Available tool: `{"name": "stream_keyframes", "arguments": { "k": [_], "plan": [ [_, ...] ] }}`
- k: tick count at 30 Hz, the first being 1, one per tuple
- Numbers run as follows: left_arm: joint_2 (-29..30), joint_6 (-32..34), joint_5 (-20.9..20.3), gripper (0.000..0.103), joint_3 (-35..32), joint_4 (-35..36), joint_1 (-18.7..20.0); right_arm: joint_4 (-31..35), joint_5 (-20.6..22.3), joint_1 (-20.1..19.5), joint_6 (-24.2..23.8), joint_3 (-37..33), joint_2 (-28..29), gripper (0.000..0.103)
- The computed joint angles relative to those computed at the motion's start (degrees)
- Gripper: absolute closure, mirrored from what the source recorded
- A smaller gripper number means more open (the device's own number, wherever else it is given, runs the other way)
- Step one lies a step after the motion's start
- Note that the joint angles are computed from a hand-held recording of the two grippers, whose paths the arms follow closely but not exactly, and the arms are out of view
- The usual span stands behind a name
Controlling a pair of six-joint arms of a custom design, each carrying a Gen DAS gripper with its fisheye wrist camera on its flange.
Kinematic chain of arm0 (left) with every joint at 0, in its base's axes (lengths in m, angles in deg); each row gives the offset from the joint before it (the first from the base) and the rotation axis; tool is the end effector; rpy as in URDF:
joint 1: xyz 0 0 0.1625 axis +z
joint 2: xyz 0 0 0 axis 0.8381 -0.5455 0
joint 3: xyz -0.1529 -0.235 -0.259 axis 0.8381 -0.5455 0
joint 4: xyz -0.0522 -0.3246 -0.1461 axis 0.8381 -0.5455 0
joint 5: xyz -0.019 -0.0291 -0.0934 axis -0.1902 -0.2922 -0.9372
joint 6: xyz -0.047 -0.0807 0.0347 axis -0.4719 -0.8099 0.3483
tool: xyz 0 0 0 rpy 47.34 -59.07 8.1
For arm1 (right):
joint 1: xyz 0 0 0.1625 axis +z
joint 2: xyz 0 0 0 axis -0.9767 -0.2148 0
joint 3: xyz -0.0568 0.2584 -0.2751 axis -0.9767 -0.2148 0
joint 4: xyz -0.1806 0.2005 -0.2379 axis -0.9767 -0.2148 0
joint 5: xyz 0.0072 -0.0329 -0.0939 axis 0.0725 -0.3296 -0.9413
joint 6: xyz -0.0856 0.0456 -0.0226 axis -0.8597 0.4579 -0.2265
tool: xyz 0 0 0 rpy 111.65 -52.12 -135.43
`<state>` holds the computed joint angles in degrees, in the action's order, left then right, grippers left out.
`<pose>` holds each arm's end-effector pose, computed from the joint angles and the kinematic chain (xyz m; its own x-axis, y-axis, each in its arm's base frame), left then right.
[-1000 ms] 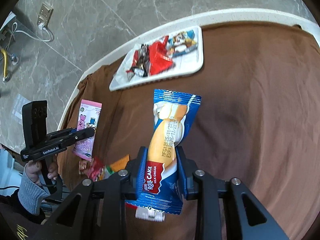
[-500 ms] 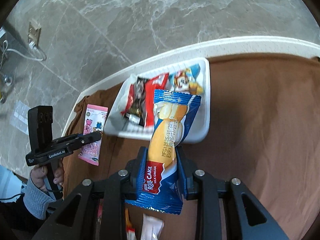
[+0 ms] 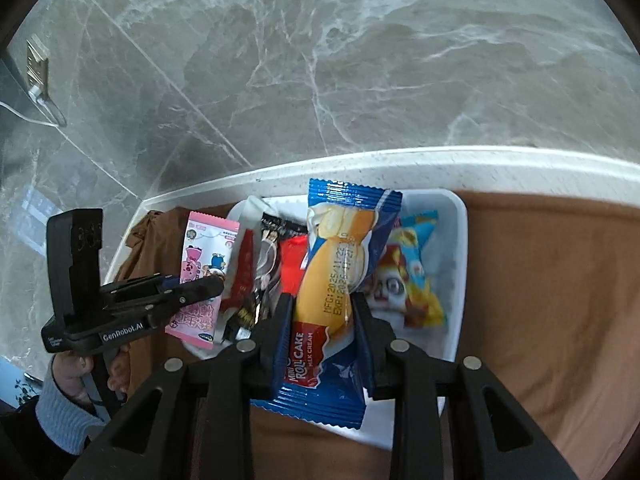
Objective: Organize snacks
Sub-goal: 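Carry the pink and roll cake packets over the tray and lower them in, then move both tools back to the cloth toward the gold packet and green-topped bag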
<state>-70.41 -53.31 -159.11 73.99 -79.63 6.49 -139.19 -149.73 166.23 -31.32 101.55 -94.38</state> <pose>-0.1832 -0.7341 0.0924 -0.7331 0.5953 -0.3288 0.6393 0.7682 -0.0345 0.0893 -0.5878 0.1320 -0.9382 0.2635 0.2243 0.1529 0.8972 -0.4143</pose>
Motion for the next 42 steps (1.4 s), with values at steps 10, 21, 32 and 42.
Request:
{"name": "stream_keyframes", "arguments": {
  "k": [10, 21, 32, 42],
  "plan": [
    [3.2, 2.7, 6.1, 0.078, -1.3, -3.8, -0.9, 0.2, -8.2, 2.5, -3.7, -2.6, 2.9, 0.053],
    [-3.4, 5.2, 7.0, 0.052, 9.7, -16.5, -3.4, -4.6, -10.3, 6.6, -6.4, 2.4, -2.0, 0.046],
    [-20.2, 2.5, 6.2, 0.052, 31.9, -19.9, -4.9, 2.6, -6.1, 14.4, -3.8, 9.2, -5.4, 0.046],
    [-37.4, -1.5, 7.8, 0.052, 52.2, -16.6, -4.7, 7.6, 3.0, 20.6, 3.8, 15.3, -3.7, 0.045]
  ]
}}
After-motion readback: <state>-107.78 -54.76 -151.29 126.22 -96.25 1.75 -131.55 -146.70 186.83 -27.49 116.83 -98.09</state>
